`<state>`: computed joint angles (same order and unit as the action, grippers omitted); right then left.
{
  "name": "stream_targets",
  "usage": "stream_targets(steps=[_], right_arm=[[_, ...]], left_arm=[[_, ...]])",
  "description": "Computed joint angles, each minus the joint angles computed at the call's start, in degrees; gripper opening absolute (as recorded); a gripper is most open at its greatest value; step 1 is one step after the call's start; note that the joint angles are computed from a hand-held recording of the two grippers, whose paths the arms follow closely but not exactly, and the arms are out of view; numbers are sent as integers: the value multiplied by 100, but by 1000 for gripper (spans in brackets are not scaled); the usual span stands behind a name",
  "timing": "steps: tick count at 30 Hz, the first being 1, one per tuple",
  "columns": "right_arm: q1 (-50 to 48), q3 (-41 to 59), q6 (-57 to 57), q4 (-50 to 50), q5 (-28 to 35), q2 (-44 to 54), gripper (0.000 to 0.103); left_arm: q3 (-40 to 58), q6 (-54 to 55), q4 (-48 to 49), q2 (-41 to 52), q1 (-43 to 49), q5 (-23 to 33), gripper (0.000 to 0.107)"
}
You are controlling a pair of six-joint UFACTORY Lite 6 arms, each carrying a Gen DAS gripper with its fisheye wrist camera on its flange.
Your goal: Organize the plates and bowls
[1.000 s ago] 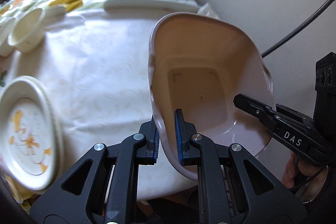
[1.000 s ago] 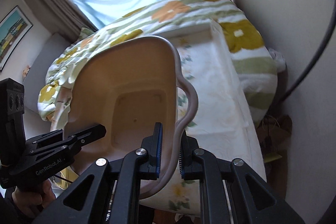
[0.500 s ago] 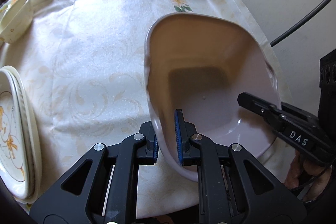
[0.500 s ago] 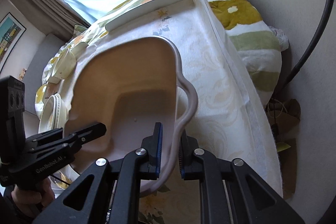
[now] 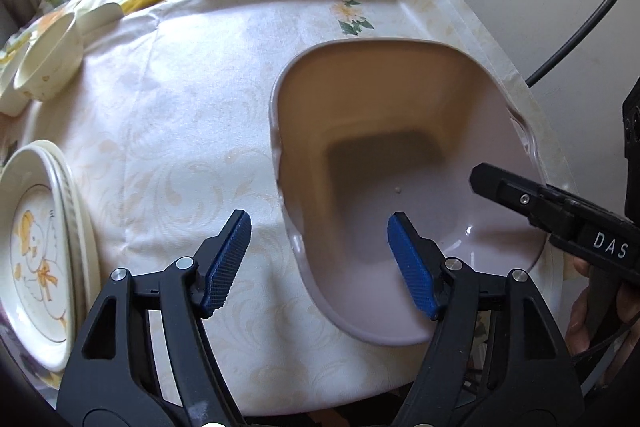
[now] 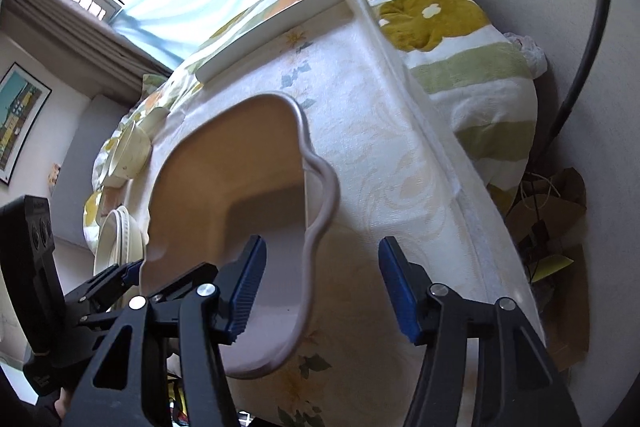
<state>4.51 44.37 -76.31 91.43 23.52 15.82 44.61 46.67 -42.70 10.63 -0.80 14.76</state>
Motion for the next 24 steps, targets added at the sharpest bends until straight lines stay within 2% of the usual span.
stream_targets(steps=[5, 10, 15, 17, 18, 19, 20, 22, 24], right_arm=[[-1, -371, 659, -662, -187, -856, 54], [183, -536, 2619, -2412, -240, -2170, 54], [833, 268, 4279, -4142, -161, -2620, 54], [1218, 820, 4759, -4583, -215, -2506, 56], [1373, 1058, 4852, -4676, -243, -2399, 60], [1527, 1312, 4928, -4734, -264, -2266, 78], [1684, 1590, 4943, -4718, -290, -2093, 96], [1959, 2094, 4925, -4697, -375, -1733, 101], [2317, 2851, 5693, -5524, -414, -1168, 101]], left_arm=[[-252, -703, 784, -791, 235, 375, 69], [-475, -1190, 1291, -2157, 700, 1224, 69], [-43, -643, 1168, -3324, 1863, 2260, 69], [375, -212, 815, -3417, 2490, 2643, 79], [549, -48, 669, -3417, 2755, 2752, 94], [750, 103, 531, -3369, 3013, 2789, 103], [891, 291, 359, -3341, 3238, 2799, 103], [1270, 747, 41, -3060, 3659, 2873, 103], [1789, 850, 69, -2520, 3980, 2932, 103]])
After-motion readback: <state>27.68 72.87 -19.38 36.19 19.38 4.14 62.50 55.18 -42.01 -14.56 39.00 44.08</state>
